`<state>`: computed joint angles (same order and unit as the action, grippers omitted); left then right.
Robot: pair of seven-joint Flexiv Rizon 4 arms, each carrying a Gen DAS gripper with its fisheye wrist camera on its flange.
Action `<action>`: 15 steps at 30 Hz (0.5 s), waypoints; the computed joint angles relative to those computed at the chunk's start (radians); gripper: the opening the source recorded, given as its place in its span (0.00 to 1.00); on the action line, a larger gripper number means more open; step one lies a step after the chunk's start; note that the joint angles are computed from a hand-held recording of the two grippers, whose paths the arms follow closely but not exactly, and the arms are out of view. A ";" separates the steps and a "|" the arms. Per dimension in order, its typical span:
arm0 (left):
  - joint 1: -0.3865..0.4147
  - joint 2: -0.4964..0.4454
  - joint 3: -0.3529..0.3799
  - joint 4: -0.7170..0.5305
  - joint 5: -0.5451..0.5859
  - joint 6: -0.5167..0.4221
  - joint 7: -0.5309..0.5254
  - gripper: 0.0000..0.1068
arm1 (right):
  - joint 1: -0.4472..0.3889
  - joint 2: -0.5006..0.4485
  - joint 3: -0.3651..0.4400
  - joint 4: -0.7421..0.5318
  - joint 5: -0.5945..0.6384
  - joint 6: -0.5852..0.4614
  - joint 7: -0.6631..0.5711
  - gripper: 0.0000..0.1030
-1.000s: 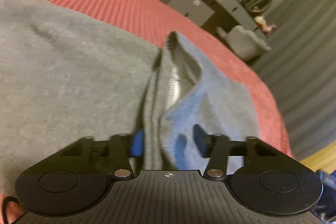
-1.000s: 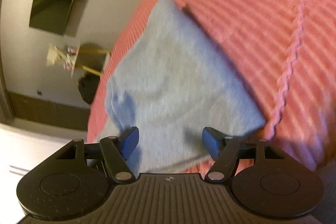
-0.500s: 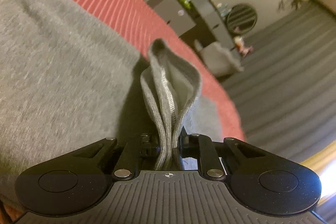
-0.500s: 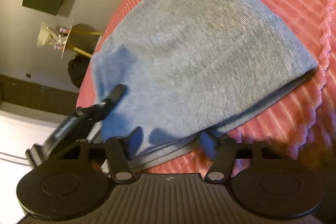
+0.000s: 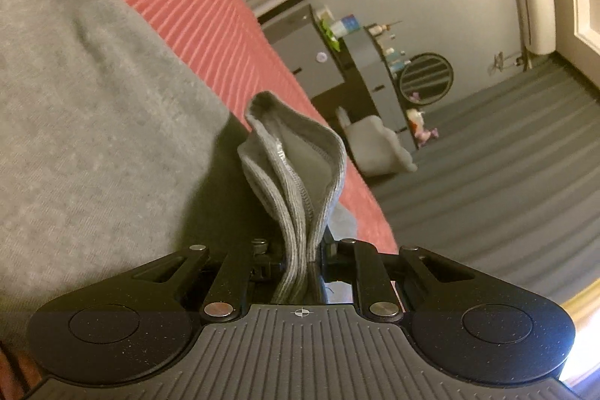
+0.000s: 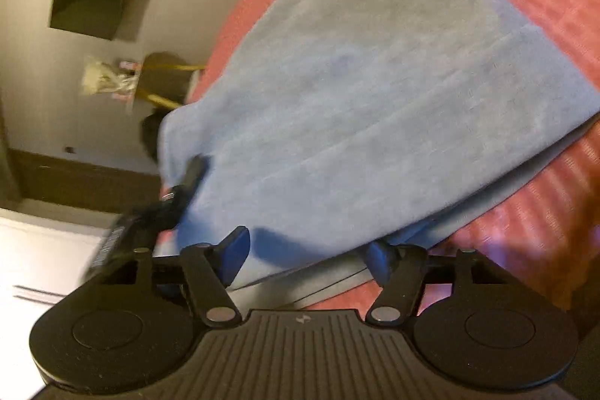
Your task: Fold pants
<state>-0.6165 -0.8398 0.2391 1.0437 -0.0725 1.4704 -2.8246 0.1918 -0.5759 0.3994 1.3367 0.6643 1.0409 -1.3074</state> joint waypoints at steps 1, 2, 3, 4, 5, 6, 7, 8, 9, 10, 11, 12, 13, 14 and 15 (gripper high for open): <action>-0.012 0.009 0.023 -0.001 0.007 -0.036 0.000 0.16 | 0.028 0.007 -0.030 0.022 -0.021 0.056 0.029 0.63; -0.019 0.018 0.038 0.000 0.017 -0.071 -0.005 0.16 | 0.057 0.021 -0.066 0.057 -0.051 0.129 0.069 0.58; -0.022 0.026 0.045 -0.004 0.029 -0.109 -0.015 0.16 | 0.092 0.036 -0.115 0.098 -0.098 0.204 0.135 0.49; -0.023 0.028 0.053 -0.015 0.039 -0.154 -0.027 0.16 | 0.137 0.052 -0.187 0.136 -0.163 0.240 0.224 0.45; -0.023 0.032 0.058 -0.023 0.051 -0.203 -0.035 0.16 | 0.169 0.066 -0.246 0.174 -0.273 0.241 0.341 0.40; -0.021 0.031 0.059 -0.045 0.060 -0.268 -0.040 0.16 | 0.173 0.078 -0.277 0.187 -0.337 0.192 0.393 0.39; -0.022 0.026 0.063 -0.072 0.074 -0.327 -0.043 0.16 | 0.159 0.082 -0.275 0.173 -0.336 0.135 0.401 0.38; -0.020 0.022 0.062 -0.101 0.090 -0.392 -0.031 0.18 | 0.121 0.084 -0.241 0.148 -0.270 0.085 0.362 0.39; -0.013 0.020 0.049 -0.125 0.101 -0.444 -0.012 0.18 | 0.059 0.083 -0.174 0.120 -0.218 0.040 0.307 0.43; -0.008 0.016 0.039 -0.149 0.116 -0.470 0.000 0.21 | 0.015 0.084 -0.121 0.109 -0.216 0.015 0.270 0.53; -0.006 0.017 0.037 -0.164 0.140 -0.483 0.008 0.23 | -0.002 0.098 -0.100 0.104 -0.230 -0.020 0.216 0.60; -0.009 0.018 0.043 -0.181 0.166 -0.505 0.003 0.29 | -0.016 0.114 -0.090 0.108 -0.248 -0.051 0.154 0.62; -0.013 0.016 0.058 -0.201 0.198 -0.521 -0.013 0.33 | -0.014 0.127 -0.089 0.113 -0.271 -0.056 0.099 0.62; -0.017 0.016 0.075 -0.201 0.218 -0.504 -0.028 0.42 | -0.005 0.144 -0.093 0.128 -0.294 -0.040 0.052 0.62; -0.009 0.035 0.060 -0.168 0.250 -0.474 -0.047 0.47 | 0.007 0.153 -0.098 0.134 -0.320 -0.024 0.007 0.62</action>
